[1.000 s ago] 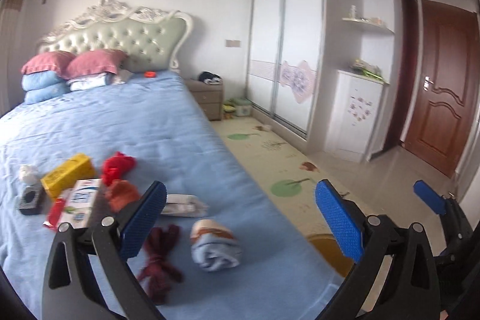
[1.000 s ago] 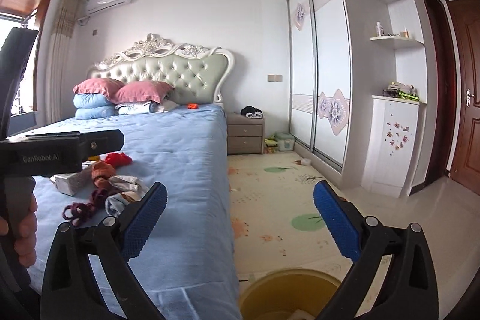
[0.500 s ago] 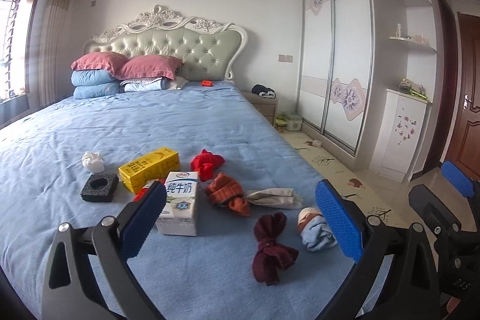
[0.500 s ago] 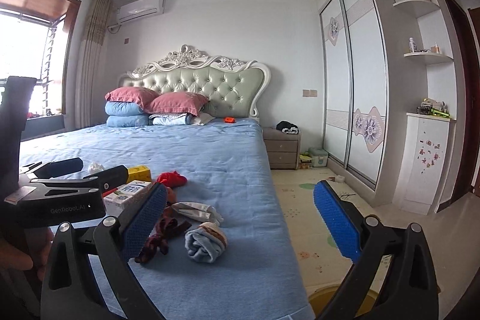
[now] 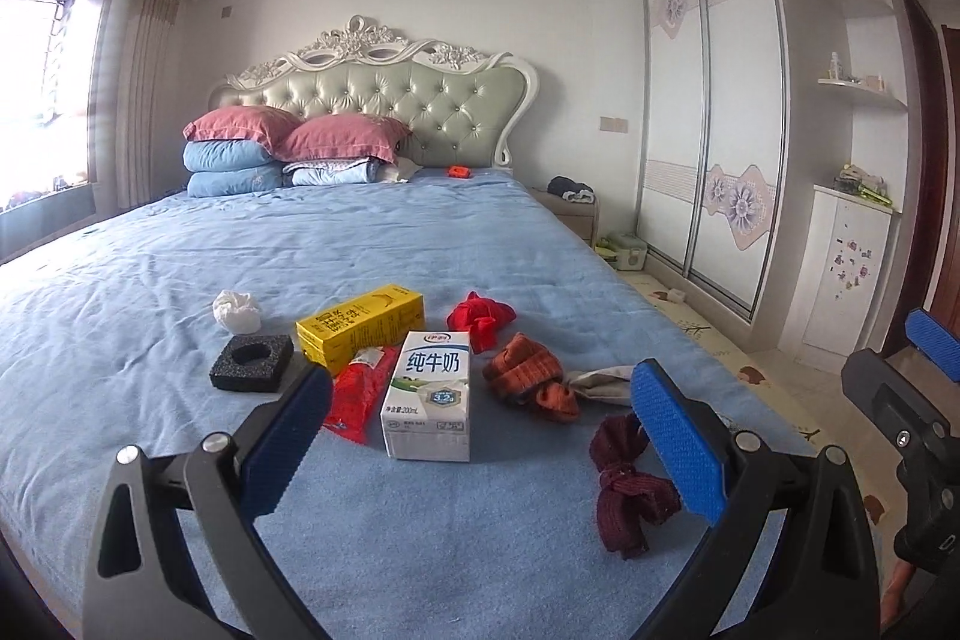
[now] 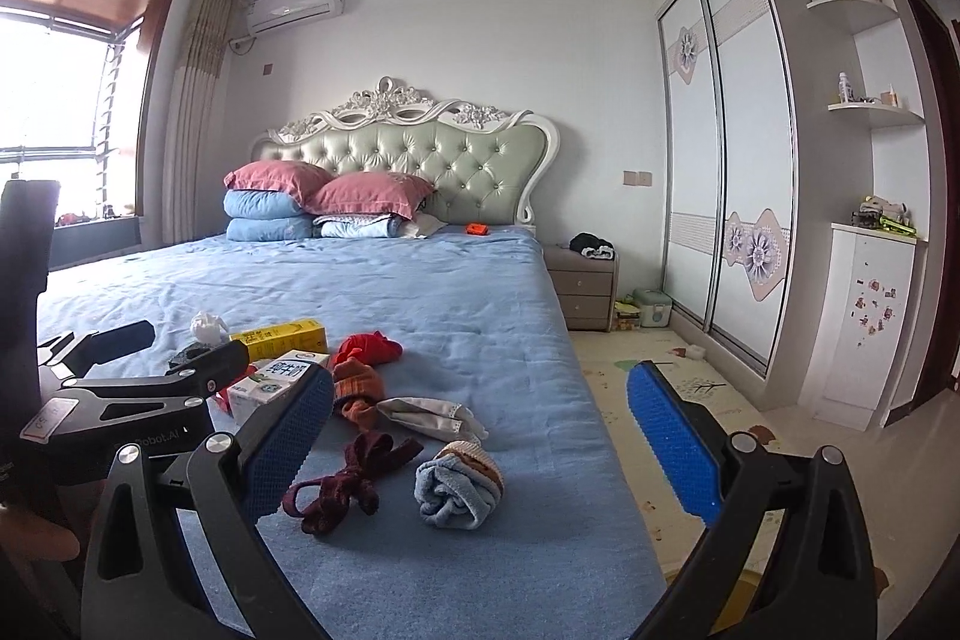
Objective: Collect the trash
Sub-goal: 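Bring both open tools back over the bed, then grasp the blue rolled sock with the right tool while the left tool grasps the dark red sock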
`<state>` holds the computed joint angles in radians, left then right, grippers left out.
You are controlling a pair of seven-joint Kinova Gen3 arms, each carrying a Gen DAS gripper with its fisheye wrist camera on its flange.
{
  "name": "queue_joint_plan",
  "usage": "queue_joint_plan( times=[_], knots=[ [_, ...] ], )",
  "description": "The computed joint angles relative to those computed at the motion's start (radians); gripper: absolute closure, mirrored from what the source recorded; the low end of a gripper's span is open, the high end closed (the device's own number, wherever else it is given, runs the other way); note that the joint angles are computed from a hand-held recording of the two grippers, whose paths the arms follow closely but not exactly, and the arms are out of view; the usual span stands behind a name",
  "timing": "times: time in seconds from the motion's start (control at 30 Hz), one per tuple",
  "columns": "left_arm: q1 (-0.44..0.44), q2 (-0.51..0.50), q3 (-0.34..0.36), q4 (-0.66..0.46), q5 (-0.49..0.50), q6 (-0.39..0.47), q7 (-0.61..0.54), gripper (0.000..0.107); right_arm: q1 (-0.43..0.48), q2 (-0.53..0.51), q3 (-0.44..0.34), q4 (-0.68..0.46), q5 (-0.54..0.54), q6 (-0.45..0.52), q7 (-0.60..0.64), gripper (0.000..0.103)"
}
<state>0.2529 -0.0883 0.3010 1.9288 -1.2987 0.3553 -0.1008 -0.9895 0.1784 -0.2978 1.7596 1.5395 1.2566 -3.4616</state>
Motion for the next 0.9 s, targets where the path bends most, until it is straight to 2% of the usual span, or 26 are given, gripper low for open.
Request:
queue_joint_plan(
  times=[0.17,0.27,0.4,0.6,0.77,0.83,0.9],
  knots=[
    [-0.004,0.008,-0.007,0.019,-0.036,-0.017,0.037,0.008,0.025,-0.002,0.009,-0.007,-0.035,-0.072,0.037,0.008],
    [-0.001,0.015,-0.022,0.021,-0.016,-0.029,0.023,0.008,0.042,-0.010,0.011,0.004,-0.042,-0.118,0.019,0.008],
    [0.005,0.031,-0.032,0.007,0.018,-0.027,-0.018,0.008,0.069,0.003,0.022,-0.043,-0.133,-0.156,0.093,0.008],
    [0.019,0.039,-0.040,0.010,-0.044,-0.029,0.019,0.008,0.097,0.012,0.052,-0.072,-0.232,-0.226,0.143,0.008],
    [0.041,0.060,-0.062,-0.015,0.066,-0.031,-0.095,0.008,0.109,0.042,0.074,-0.130,-0.325,-0.246,0.261,0.008],
    [0.051,0.072,-0.064,-0.027,0.092,-0.001,-0.117,0.008,0.109,0.054,0.086,-0.149,-0.357,-0.249,0.301,0.009],
    [0.054,0.074,-0.082,-0.032,0.153,-0.018,-0.172,0.008,0.110,0.070,0.100,-0.181,-0.398,-0.238,0.353,0.011]
  ],
)
